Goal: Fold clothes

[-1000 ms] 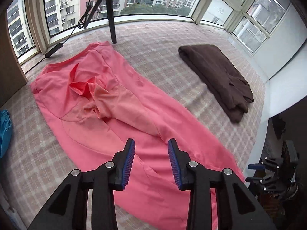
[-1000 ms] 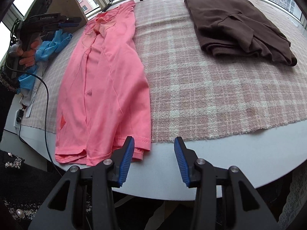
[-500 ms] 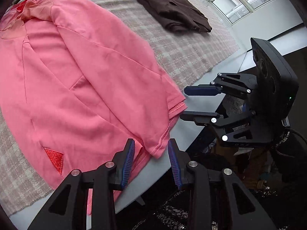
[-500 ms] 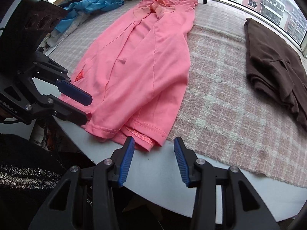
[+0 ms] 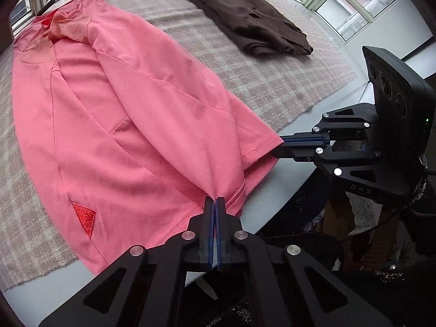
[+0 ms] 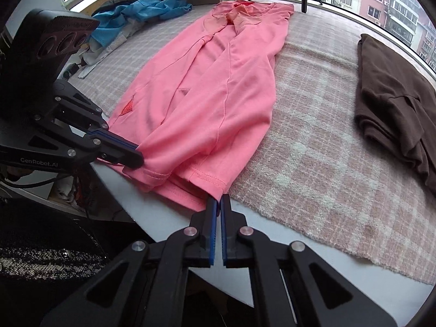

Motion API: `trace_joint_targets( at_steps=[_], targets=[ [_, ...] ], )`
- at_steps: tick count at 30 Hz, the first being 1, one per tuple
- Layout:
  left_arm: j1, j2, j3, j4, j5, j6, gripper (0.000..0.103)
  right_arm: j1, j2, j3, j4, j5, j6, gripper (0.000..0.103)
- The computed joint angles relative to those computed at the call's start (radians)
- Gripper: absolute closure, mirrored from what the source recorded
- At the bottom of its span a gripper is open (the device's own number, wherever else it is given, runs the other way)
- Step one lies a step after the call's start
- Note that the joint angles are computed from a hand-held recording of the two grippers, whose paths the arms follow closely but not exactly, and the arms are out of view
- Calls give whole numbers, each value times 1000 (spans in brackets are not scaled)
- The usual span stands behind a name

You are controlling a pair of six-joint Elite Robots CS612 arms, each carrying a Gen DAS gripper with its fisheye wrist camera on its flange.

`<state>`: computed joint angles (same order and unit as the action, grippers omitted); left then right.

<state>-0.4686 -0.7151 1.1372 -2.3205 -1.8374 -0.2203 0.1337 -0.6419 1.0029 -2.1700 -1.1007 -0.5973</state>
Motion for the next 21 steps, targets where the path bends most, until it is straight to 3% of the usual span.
trace_joint_targets(
  at_steps=[4,8,9,12,15,19,21],
  targets=[
    [-12,-4,14,10,42,5,102,-28,-15,18,21,79,56,100],
    [-21,27,-18,76,61,8,101,-13,-1,12,59,-36,43,102],
    [-22,25,-25,90,60,10,99,-14,0,5,81,-35,36,102],
    [-10,-8,4,31,17,-2,82,-18,-5,-15,79,-41,53,101],
    [2,-19,-2,-8,82,4,74,-29,4,-44,32,40,102,91],
    [44,62,-140,23,126,-43,76,-18,36,-83,-17,72,143,87],
    [65,133,-246,43,92,-80,76,-10,57,-107,-1,92,149,87]
  ],
)
